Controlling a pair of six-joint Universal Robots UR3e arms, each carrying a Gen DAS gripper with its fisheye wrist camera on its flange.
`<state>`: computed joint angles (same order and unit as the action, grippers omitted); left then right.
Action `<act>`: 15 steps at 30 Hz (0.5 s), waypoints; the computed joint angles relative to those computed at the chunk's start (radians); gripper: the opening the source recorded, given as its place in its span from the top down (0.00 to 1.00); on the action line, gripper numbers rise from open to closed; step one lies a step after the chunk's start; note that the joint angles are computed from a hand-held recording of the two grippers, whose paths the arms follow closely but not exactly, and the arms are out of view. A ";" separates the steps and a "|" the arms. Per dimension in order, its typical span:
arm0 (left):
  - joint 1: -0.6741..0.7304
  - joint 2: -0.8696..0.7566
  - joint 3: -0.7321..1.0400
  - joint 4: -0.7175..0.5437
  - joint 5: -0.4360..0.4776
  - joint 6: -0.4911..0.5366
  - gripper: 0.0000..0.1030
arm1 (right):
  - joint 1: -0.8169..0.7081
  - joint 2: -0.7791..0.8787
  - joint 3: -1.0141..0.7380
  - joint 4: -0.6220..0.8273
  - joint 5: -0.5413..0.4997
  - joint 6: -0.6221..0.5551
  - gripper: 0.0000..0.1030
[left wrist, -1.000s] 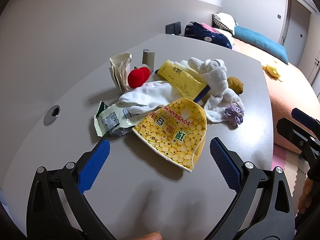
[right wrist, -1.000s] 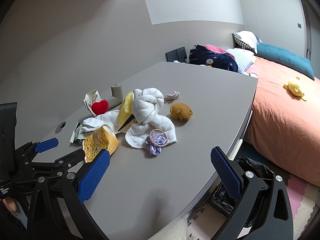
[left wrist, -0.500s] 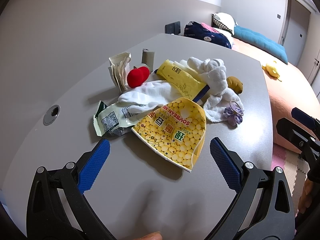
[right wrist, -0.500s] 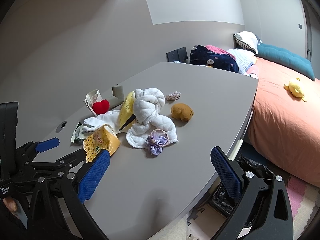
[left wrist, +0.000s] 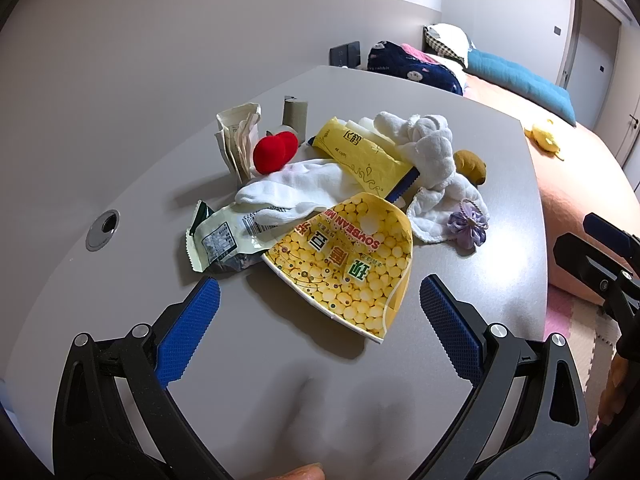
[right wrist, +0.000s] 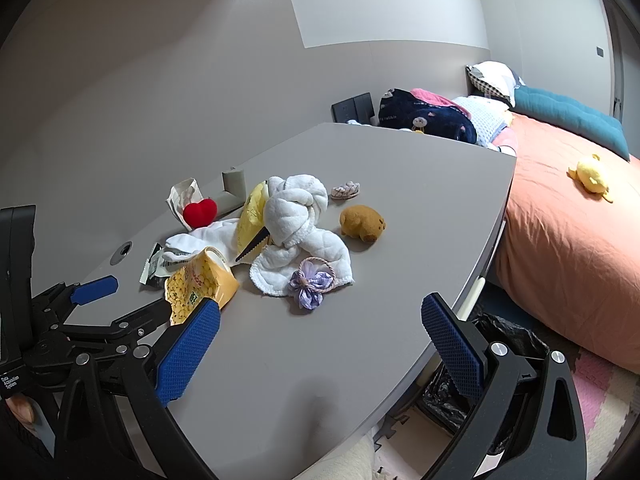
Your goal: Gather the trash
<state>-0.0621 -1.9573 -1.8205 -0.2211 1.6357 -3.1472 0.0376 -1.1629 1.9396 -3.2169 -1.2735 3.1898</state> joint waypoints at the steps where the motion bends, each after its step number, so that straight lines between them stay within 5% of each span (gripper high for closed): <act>1: -0.001 -0.002 0.001 -0.001 0.002 0.000 0.06 | 0.000 0.000 0.001 0.000 0.000 0.001 0.03; 15: 0.038 -0.014 0.001 -0.008 -0.018 0.005 0.06 | -0.006 0.080 -0.099 0.065 0.018 -0.053 0.04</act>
<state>-0.0237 -1.9714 -1.8192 -0.2286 1.6179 -3.1425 0.0321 -1.0833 1.8405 -3.1515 -1.2553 3.1368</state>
